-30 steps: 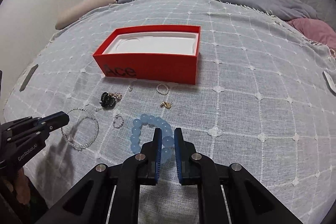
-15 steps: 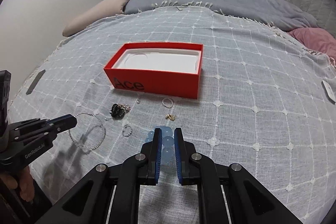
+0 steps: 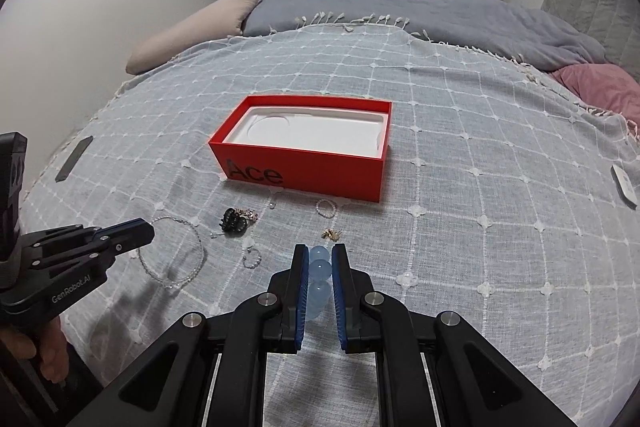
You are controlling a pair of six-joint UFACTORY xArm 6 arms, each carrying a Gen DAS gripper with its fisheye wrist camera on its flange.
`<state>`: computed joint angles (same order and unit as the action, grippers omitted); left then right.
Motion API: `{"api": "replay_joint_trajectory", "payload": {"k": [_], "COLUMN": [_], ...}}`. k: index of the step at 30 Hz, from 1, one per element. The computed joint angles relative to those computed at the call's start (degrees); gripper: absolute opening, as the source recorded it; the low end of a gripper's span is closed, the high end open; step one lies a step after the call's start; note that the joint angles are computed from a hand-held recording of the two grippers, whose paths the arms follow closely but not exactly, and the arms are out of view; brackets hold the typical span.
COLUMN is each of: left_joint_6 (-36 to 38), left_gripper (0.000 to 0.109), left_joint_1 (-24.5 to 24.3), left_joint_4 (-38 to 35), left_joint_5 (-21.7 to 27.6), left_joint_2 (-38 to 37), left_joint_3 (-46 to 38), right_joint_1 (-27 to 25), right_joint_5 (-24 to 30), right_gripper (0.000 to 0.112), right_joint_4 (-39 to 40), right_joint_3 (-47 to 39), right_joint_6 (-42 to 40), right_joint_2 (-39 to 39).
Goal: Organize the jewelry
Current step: 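Lift and carry both bracelets in both tools over the red Ace box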
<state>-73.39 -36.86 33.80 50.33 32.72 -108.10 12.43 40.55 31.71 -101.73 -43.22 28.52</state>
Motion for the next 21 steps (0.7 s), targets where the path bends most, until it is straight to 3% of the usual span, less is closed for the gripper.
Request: {"api": "replay_joint_trajectory", "payload": {"k": [15,21], "left_joint_6": [0.9,1.8], "left_gripper": [0.005,0.005], "left_joint_1": [-1.1,-0.5], "left_joint_4": [1.3,-0.8], "left_joint_5": [4.4,6.0], "left_joint_2": [2.2,5.0], "left_joint_3": [-4.5,-8.0], "right_joint_1": [-0.4,-0.2], "right_joint_5": [0.8,2.7], "right_gripper": [0.011,0.011], "right_joint_4": [3.5,-0.7], "right_joint_3": [1.1,-2.9], "right_joint_6": [-2.9,1.7], "right_joint_2": [-1.6,2.2]}}
